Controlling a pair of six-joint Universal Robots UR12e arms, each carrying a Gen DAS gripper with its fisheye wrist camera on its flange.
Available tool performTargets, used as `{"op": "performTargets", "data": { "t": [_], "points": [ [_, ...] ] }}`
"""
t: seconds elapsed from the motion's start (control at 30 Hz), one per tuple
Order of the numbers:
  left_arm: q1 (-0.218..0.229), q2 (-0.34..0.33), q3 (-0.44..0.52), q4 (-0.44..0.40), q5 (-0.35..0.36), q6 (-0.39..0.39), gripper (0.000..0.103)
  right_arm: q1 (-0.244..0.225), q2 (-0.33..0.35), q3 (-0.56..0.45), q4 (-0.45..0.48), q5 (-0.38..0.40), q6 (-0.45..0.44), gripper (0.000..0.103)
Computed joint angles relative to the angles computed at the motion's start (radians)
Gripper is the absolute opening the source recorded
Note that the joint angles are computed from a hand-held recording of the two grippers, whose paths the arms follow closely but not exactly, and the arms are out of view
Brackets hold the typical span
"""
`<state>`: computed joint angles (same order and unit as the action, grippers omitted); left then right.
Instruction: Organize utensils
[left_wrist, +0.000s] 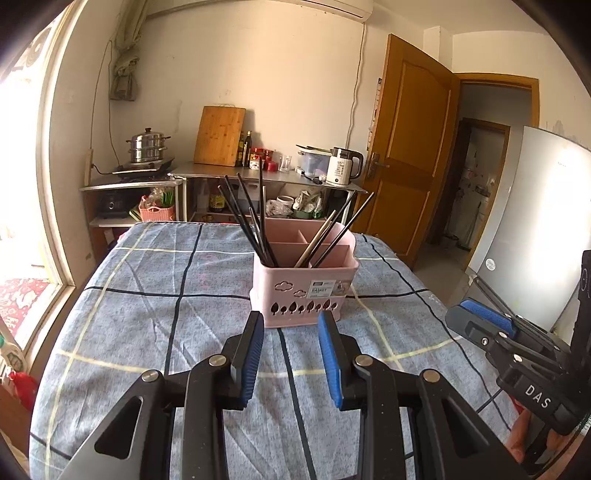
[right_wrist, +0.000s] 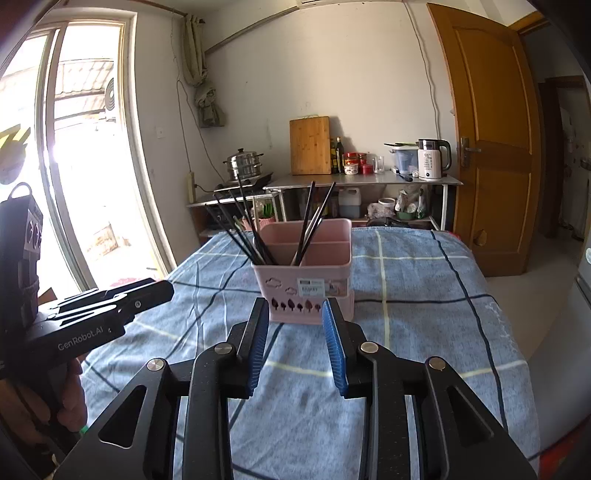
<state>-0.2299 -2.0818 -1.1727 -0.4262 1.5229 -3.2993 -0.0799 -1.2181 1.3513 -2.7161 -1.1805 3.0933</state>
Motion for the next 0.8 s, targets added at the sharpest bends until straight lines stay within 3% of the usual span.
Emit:
{"op": "performTargets", "data": {
  "t": [0.5,0.8],
  "points": [
    [-0.036,0.088,-0.201,0.167,0.062,0.032,0.03,0.009,-0.102,0.189,-0.109,-0.063,-0.024,0.037],
    [-0.044,0.101,-0.237,0.188,0.076,0.037,0.03,0.014,-0.119,0.221,-0.125,-0.089,-0.049,0.037]
  ]
}}
